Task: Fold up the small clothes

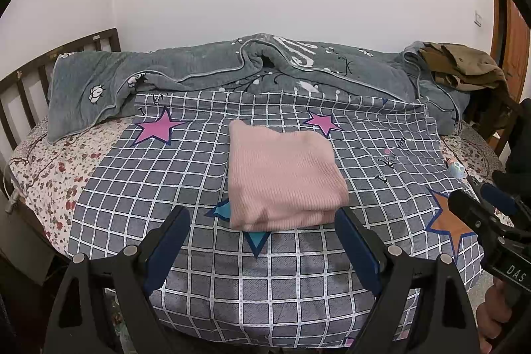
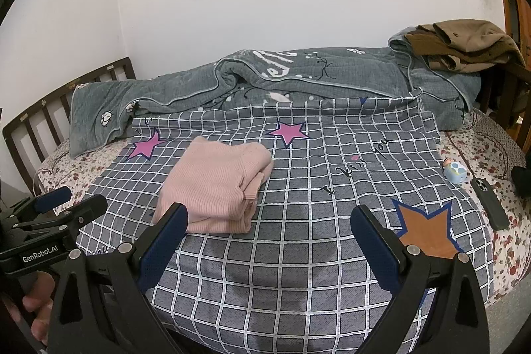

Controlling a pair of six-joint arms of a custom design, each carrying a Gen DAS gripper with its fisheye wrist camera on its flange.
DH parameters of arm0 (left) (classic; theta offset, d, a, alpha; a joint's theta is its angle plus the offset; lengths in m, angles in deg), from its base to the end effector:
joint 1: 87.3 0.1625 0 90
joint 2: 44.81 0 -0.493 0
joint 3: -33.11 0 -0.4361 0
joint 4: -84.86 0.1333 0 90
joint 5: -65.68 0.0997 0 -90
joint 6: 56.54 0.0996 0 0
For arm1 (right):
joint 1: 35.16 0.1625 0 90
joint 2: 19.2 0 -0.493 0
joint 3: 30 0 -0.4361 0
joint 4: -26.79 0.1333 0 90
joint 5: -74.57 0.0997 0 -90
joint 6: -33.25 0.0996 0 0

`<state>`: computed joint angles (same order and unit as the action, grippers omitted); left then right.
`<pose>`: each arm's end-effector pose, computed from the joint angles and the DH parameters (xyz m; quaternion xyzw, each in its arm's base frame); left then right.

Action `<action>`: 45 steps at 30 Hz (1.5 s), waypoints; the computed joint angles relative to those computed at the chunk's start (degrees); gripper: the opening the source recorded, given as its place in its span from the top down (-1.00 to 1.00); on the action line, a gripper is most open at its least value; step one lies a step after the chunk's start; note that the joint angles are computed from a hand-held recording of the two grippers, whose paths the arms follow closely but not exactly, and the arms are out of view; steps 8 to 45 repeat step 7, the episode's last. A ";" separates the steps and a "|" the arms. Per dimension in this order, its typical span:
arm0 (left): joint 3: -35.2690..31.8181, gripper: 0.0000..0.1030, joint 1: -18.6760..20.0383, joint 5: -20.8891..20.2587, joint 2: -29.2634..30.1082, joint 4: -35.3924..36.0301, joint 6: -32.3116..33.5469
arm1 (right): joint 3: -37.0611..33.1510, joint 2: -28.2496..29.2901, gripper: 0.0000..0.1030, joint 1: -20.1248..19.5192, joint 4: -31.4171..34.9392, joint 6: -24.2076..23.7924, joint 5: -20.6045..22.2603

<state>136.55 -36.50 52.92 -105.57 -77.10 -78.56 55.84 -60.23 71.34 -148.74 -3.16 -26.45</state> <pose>-0.2380 -0.6564 0.3266 -0.0431 0.7710 -0.4774 0.4192 0.3426 -0.7544 0.1697 0.3858 -0.8504 0.3255 0.1485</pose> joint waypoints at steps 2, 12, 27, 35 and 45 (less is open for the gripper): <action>0.01 -0.72 0.01 0.02 0.02 -0.23 0.22 | 0.00 0.01 -0.89 0.02 -0.07 0.01 -0.07; -0.09 -0.72 -0.04 -0.05 -0.04 0.05 0.18 | 0.02 0.01 -0.89 0.00 -0.12 -0.10 -0.02; -0.09 -0.72 -0.04 -0.05 -0.04 0.05 0.18 | 0.02 0.01 -0.89 0.00 -0.12 -0.10 -0.02; -0.09 -0.72 -0.04 -0.05 -0.04 0.05 0.18 | 0.02 0.01 -0.89 0.00 -0.12 -0.10 -0.02; -0.09 -0.72 -0.04 -0.05 -0.04 0.05 0.18 | 0.02 0.01 -0.89 0.00 -0.12 -0.10 -0.02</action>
